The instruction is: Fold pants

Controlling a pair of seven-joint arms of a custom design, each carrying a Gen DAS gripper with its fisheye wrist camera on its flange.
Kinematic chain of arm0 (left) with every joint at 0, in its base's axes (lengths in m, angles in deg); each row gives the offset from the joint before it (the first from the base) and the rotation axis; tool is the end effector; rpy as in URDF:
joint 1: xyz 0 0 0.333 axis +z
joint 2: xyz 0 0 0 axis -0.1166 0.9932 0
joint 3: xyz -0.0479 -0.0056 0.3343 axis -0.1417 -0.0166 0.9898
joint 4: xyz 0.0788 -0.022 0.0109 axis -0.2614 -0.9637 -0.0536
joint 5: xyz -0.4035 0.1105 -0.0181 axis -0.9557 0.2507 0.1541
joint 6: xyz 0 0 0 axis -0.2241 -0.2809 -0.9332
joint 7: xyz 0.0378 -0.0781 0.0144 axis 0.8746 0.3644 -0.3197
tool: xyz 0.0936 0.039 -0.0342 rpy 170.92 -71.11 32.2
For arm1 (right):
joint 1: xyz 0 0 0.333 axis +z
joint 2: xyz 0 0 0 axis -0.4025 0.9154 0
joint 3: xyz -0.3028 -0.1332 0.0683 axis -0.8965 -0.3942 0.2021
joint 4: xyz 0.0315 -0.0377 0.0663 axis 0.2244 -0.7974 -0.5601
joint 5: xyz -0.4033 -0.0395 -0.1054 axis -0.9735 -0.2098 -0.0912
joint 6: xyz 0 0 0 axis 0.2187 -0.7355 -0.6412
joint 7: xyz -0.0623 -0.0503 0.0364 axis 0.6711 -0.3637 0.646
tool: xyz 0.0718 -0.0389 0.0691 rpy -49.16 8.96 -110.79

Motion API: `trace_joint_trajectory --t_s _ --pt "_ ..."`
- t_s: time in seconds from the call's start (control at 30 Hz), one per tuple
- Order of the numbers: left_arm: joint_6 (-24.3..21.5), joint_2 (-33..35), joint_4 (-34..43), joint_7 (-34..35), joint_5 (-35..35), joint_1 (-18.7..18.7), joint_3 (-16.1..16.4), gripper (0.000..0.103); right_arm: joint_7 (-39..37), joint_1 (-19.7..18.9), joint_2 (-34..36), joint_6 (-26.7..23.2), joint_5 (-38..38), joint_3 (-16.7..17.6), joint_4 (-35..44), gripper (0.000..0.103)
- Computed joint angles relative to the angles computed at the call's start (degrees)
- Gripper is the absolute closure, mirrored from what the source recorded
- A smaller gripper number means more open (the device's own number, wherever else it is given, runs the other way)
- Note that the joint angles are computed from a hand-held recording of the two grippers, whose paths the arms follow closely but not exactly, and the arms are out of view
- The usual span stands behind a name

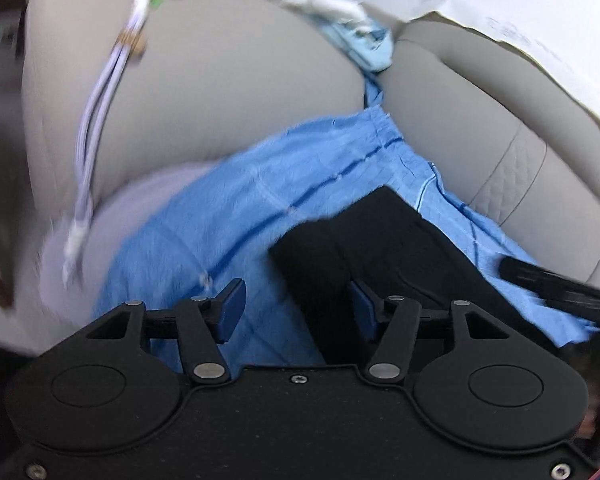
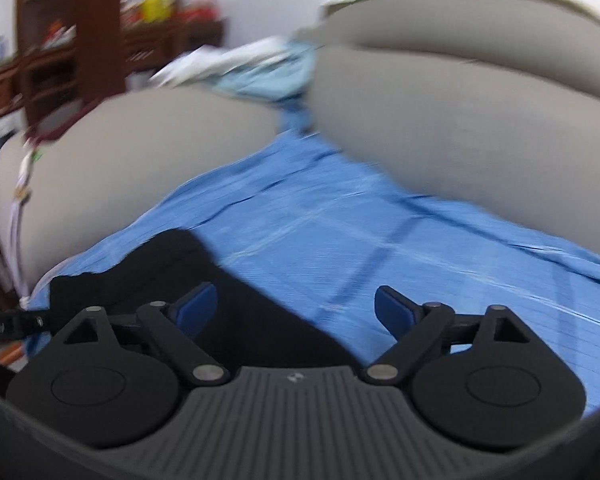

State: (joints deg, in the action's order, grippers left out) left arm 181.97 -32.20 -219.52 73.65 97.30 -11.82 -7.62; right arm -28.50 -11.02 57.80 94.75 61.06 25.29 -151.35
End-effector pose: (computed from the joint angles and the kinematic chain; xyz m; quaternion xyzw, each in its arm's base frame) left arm 0.3263 -0.2644 0.5424 -0.8314 0.3419 -0.3619 0.2466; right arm 0.5055 0.0097 0.5675 -0.7985 0.3810 -0.1843 0.4281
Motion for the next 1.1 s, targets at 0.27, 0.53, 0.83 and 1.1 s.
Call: trace_joint_trajectory --t_s 0.27,0.53,0.83,1.1 --pt "12.03 0.52 -3.49 -3.35 -0.72 4.73 0.38 0.043 2.01 1.9 8.51 -1.45 -1.26 4.38 5.23 0.007" --pt "11.94 1.5 -1.97 0.02 0.79 6.17 -1.57 0.043 -4.47 1.22 8.02 -2.55 6.13 5.91 4.32 0.08" --pt "24.05 0.57 -5.72 -4.61 -2.04 11.7 -2.96 0.038 -4.44 1.23 8.99 -0.94 4.98 6.18 5.23 0.031" --pt "20.38 -2.07 -4.92 -4.26 -2.8 16.13 -8.89 0.078 0.45 -1.93 12.3 -15.22 2.83 5.38 9.54 0.058"
